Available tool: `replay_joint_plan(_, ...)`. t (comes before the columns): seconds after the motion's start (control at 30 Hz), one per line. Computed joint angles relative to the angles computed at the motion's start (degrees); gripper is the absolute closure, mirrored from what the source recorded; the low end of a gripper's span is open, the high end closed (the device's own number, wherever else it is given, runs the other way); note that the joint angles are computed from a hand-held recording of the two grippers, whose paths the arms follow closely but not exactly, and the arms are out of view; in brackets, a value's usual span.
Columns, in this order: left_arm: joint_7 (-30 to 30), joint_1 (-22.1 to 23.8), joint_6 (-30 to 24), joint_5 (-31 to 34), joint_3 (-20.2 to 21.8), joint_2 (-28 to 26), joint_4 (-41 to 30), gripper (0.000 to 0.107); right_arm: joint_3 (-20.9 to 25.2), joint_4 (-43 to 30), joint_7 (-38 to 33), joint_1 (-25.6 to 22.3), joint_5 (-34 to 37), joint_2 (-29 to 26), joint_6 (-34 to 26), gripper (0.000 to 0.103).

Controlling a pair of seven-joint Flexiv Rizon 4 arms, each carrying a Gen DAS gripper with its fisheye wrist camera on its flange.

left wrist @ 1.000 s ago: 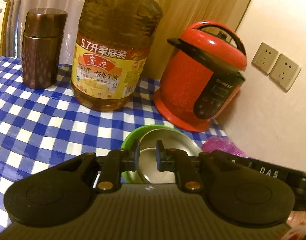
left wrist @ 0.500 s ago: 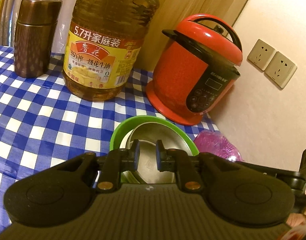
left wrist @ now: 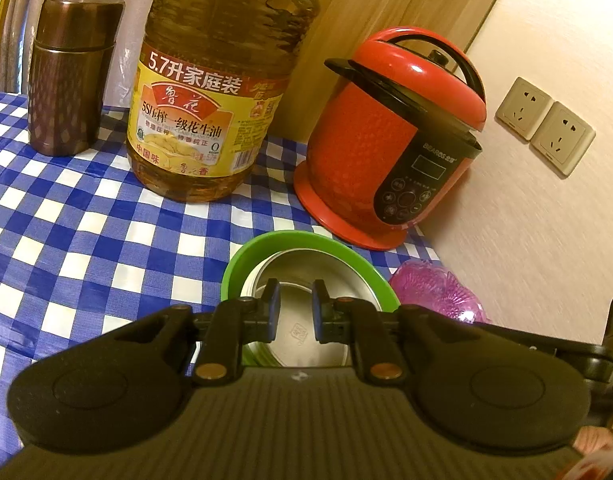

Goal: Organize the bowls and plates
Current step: 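Lower the steel bowl into the green and white bowl stack, then open both grippers to release the steel bowl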

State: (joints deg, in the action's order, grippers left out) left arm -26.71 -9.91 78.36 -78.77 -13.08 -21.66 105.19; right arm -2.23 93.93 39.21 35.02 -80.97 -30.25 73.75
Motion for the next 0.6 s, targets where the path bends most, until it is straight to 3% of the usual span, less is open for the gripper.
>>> replay_joint_plan(0.23, 1.8, -0.5, 2.0, -0.8, -0.2, 0.1, -0.1, 0.093, 0.4, 0.5, -2.0, 0.6, 0.6, 0.6, -2.7, 0.087)
replay_joint_plan(0.37, 5.2, -1.2, 4.5, -4.3, -0.5, 0.2, -0.6, 0.085, 0.7, 1.3, -2.0, 0.7, 0.7, 1.3, -3.9, 0.086)
replay_joint_plan(0.6, 5.5, -2.1, 5.0, -6.0, 1.0, 0.0, -1.1, 0.075, 1.8, 3.1, 0.1, 0.8, -0.1, 2.8, -6.1, 0.061)
